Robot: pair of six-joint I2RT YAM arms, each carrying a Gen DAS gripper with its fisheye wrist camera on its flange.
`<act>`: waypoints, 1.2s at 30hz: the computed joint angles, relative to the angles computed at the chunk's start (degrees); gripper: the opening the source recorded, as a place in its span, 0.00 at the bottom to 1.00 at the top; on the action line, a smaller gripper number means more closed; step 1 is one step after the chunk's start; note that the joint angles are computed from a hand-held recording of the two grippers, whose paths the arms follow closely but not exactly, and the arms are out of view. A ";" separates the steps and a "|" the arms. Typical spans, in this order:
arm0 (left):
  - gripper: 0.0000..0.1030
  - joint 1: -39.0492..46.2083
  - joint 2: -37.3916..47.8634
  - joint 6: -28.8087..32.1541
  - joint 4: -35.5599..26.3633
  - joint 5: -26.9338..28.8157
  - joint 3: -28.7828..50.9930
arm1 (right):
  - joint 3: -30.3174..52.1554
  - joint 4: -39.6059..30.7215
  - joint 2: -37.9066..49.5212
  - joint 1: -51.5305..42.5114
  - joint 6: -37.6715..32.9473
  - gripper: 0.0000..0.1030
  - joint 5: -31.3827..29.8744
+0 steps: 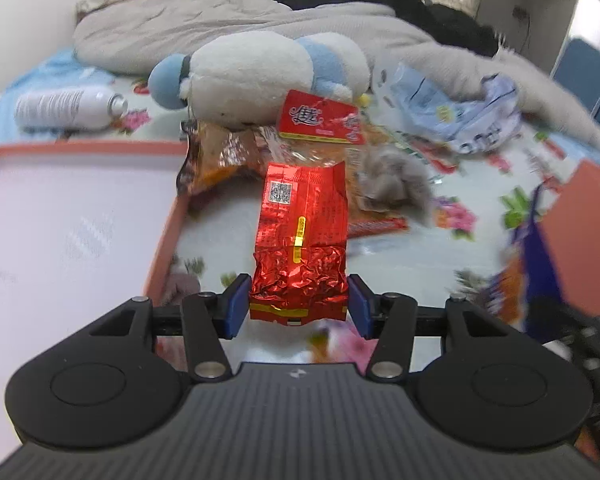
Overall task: Organize snacks
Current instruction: 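Grasp the red foil tea bag with the left tool while the right tool grasps the blue candy bag, then lift the blue candy bag with the right tool while the left tool holds the red tea bag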
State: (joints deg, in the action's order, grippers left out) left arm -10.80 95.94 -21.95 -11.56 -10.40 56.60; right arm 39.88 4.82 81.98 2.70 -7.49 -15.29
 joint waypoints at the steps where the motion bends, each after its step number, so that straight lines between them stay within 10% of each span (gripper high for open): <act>1: 0.56 -0.66 -1.87 -0.94 -0.64 -0.28 -1.15 | -0.78 -0.90 -1.66 -0.17 -0.25 0.02 -0.26; 22: 0.56 -27.89 -35.02 -22.15 -27.09 -9.18 -16.29 | -8.89 -45.09 -43.27 -17.93 -18.71 0.02 -17.87; 34: 0.56 -34.38 -39.45 -28.44 -35.12 -13.58 -15.24 | -7.21 -66.90 -43.13 -37.22 -40.02 0.07 -28.10; 36: 0.56 -34.58 -39.53 -28.39 -35.22 -13.76 -15.11 | -6.67 -68.15 -42.75 -39.75 -40.47 0.31 -28.93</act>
